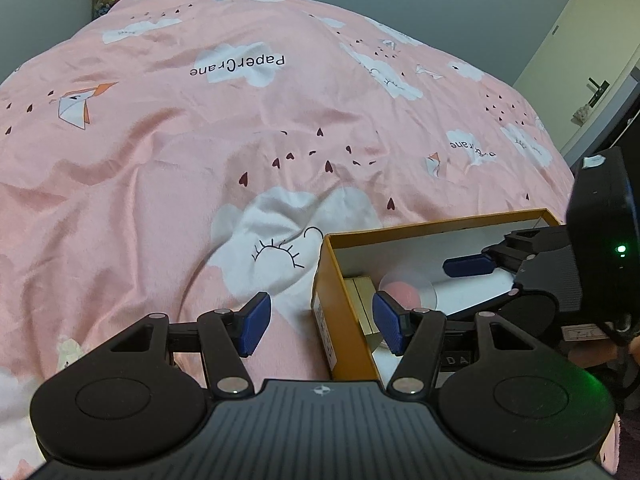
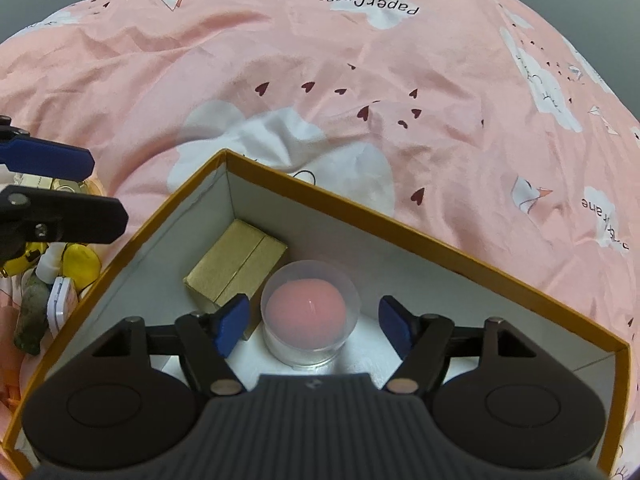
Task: Organize rigid objects
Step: 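Withdraw both grippers from the box back toward the items, then grasp the white tea packet with the left gripper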
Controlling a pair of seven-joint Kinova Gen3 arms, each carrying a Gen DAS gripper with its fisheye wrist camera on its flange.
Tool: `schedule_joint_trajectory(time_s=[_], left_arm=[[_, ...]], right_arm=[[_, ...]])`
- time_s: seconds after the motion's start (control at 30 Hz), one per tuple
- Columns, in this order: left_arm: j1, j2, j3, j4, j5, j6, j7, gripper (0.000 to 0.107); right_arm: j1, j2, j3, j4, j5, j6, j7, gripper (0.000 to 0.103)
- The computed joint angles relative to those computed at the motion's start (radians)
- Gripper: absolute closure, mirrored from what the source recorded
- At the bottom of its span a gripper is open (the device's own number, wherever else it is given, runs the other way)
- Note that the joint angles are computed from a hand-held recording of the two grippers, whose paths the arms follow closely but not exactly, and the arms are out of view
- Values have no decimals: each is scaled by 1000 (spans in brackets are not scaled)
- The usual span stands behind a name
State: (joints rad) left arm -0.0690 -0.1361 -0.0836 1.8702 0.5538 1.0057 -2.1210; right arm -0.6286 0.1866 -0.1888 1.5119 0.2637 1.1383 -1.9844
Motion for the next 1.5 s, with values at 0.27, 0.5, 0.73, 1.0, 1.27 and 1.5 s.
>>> schedule_joint_trajectory(time_s=[0.27,0.5,0.73,1.0,1.27,1.5], left_arm=[[-16,-51,-51,5,16,55,-86,39],[-78,-109,-144,-2,18,118,-159,38],[-158,-125,-219,1,-15,122,-170,37],[-261,-82,-230,77,-70,89,-62,31],[-344,-16,-212,184,-9,38,42,31],[-419,58,-268,244,155,77,-37,24]], right_arm=[[-61,-80,-30,16,91,8,-153,23],[-93,-166,-102,46,170,-100,-323,23],[-131,-150,-154,79,178,-283,-434,23],[-223,-33,-122,76,144,-396,-473,44],[-260,41,-60,90,78,-424,-497,52],[-263,59,-42,97,61,-437,-477,52]])
